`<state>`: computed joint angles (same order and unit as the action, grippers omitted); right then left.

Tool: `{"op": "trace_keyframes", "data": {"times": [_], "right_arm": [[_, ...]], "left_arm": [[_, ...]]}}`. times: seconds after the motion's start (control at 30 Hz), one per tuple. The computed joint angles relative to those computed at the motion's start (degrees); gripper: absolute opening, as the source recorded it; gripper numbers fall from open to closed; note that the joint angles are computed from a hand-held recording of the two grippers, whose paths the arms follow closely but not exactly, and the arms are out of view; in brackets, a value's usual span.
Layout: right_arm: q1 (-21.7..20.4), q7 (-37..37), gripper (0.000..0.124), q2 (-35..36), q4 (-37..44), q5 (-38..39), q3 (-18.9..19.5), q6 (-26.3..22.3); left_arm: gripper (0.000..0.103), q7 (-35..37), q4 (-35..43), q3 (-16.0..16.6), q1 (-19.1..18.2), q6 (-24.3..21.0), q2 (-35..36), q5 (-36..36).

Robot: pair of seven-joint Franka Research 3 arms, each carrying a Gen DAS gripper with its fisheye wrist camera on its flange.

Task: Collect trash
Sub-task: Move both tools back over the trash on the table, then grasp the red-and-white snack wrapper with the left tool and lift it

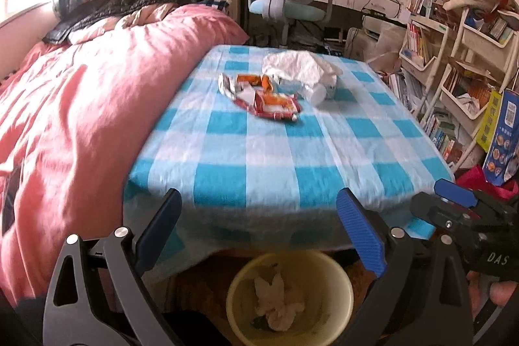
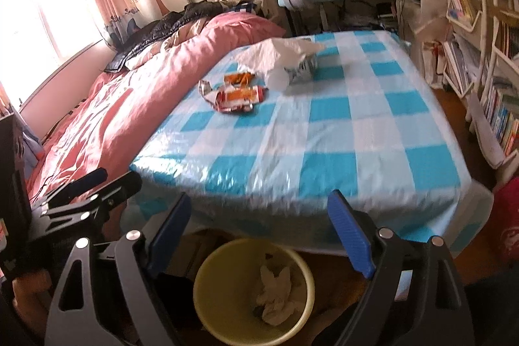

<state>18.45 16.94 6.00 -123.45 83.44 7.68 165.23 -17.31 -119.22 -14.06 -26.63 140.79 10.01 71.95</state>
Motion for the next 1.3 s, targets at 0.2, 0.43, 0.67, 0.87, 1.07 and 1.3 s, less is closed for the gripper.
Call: {"op": "trace_keyframes", "data": {"times": [0.2,0.43,0.67,0.87,1.07,1.3], "right_arm": [[0.01,0.67,0.083,2.68,4.74,-3.43,0.55,2.27],[-0.88,2.15,0.083,6.98,12.27,-10.86,2.18,5.09],[-2.29,9.06,0.085,14.23,20.75,-21.09,3.21,7.46],[-3.53,23.28,0.085,17.9,24.4,-30.28,1.97,2.09],[-6.85,24.03,0.085,17.32,23.21,-33.27,5.49,0.45],[-8.25,21.32,0.085,16.86,22.73,-31.98,6.96,0.58]], "left_arm": [[0.094,0.01,2.24,1.47,1.72,1.35,0.44,2.32],[0.094,4.89,6.55,3.19,3.93,2.96,2.81,2.26],[0.095,9.12,11.2,5.51,6.26,6.9,6.62,-1.32],[0.095,12.72,14.44,7.43,8.44,14.32,11.22,-9.21],[0.095,17.78,19.97,9.73,6.63,15.72,16.59,-14.87],[0.095,26.54,27.3,10.7,4.93,13.56,22.79,-22.97]]}}
